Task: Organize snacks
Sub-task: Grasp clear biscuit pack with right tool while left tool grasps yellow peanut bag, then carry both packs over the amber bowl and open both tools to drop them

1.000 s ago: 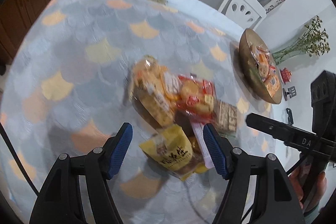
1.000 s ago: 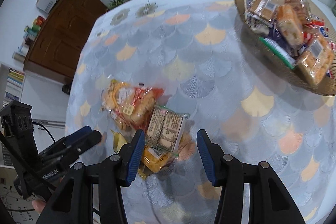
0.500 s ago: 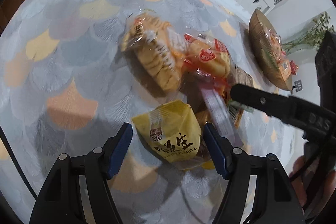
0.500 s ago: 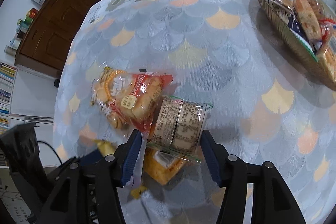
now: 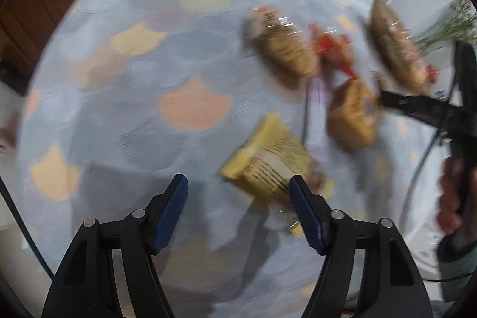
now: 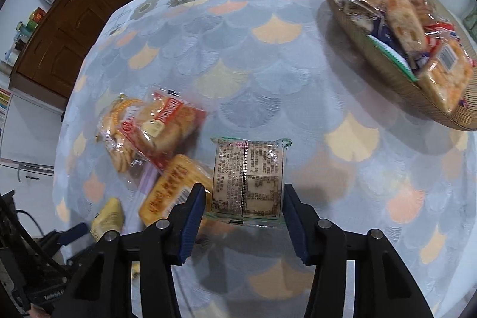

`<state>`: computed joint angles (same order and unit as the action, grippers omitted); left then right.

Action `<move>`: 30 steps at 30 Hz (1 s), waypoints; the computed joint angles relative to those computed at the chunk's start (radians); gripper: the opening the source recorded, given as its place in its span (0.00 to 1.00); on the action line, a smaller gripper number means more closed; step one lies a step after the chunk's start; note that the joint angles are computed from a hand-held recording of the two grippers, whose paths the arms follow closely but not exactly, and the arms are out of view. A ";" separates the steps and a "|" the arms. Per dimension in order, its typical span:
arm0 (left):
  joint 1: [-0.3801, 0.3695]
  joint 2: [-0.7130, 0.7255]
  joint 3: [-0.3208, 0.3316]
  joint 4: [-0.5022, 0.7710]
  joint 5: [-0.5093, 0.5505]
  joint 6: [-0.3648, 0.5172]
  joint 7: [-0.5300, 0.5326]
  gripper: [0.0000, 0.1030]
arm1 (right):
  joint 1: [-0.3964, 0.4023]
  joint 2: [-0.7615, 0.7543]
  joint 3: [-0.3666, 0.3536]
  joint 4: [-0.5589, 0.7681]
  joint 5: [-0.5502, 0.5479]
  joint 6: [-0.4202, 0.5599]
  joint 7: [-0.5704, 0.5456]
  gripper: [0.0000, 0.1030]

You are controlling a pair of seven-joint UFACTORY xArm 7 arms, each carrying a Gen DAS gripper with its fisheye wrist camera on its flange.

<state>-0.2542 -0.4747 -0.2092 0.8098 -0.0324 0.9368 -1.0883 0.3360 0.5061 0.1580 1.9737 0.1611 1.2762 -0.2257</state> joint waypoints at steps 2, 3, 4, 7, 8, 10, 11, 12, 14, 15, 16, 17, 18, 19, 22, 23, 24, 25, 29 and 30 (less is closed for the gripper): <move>-0.008 -0.016 0.003 -0.009 -0.016 0.014 -0.001 0.66 | 0.000 -0.013 -0.007 -0.020 -0.018 -0.008 -0.008 0.42; -0.017 -0.027 0.010 -0.022 -0.041 -0.011 0.002 0.66 | -0.004 -0.019 -0.008 -0.031 -0.022 -0.005 -0.016 0.42; -0.028 -0.034 0.017 -0.034 -0.068 -0.047 0.007 0.66 | -0.008 -0.024 -0.009 -0.044 -0.022 -0.006 -0.022 0.42; -0.053 -0.021 0.023 -0.048 -0.136 -0.159 0.016 0.66 | -0.017 -0.038 -0.012 -0.076 -0.028 0.004 -0.033 0.42; -0.058 -0.006 0.024 -0.049 -0.155 -0.192 0.013 0.66 | -0.021 -0.041 -0.013 -0.083 -0.026 0.013 -0.035 0.42; -0.068 0.037 0.033 -0.042 -0.192 -0.239 0.015 0.66 | -0.028 -0.040 -0.013 -0.086 -0.022 0.023 -0.035 0.42; -0.067 0.062 0.034 -0.034 -0.198 -0.252 0.013 0.66 | -0.031 -0.040 -0.014 -0.086 -0.020 0.027 -0.035 0.42; -0.061 0.083 0.034 -0.024 -0.194 -0.256 0.008 0.66 | -0.034 -0.035 -0.014 -0.079 -0.016 0.036 -0.034 0.42; -0.040 0.124 0.021 0.008 -0.147 -0.248 -0.014 0.66 | -0.038 -0.031 -0.014 -0.070 -0.011 0.041 -0.032 0.42; -0.030 0.138 0.013 0.024 -0.116 -0.241 -0.024 0.66 | -0.041 -0.027 -0.014 -0.060 -0.009 0.042 -0.032 0.42; -0.018 0.159 0.007 0.050 -0.076 -0.227 -0.032 0.66 | -0.044 -0.029 -0.015 -0.058 -0.008 0.042 -0.034 0.42; -0.010 0.176 0.004 0.072 -0.042 -0.205 -0.035 0.66 | -0.048 -0.026 -0.016 -0.050 -0.005 0.041 -0.034 0.42; -0.006 0.190 0.005 0.092 -0.017 -0.181 -0.032 0.66 | -0.050 -0.026 -0.016 -0.048 -0.001 0.039 -0.033 0.42; -0.004 0.205 0.008 0.109 0.000 -0.163 -0.027 0.66 | -0.056 -0.022 -0.016 -0.042 0.005 0.041 -0.034 0.43; -0.008 0.238 0.009 0.146 0.035 -0.125 -0.016 0.66 | -0.070 -0.001 -0.018 -0.010 0.020 0.058 -0.030 0.43; -0.011 0.244 0.007 0.153 0.046 -0.114 -0.018 0.66 | -0.074 0.011 -0.018 0.009 0.024 0.068 -0.026 0.45; -0.012 0.253 0.002 0.166 0.067 -0.096 -0.023 0.66 | -0.080 0.019 -0.016 0.019 0.034 0.076 -0.026 0.46; -0.015 0.260 -0.003 0.176 0.089 -0.077 -0.027 0.65 | -0.082 0.030 -0.014 0.032 0.041 0.082 -0.024 0.50; -0.031 0.301 -0.018 0.233 0.182 0.008 -0.051 0.51 | -0.070 0.074 -0.006 0.090 0.054 0.091 -0.011 0.51; -0.036 0.295 -0.015 0.227 0.187 0.001 -0.054 0.47 | -0.060 0.082 -0.007 0.095 0.045 0.077 -0.010 0.51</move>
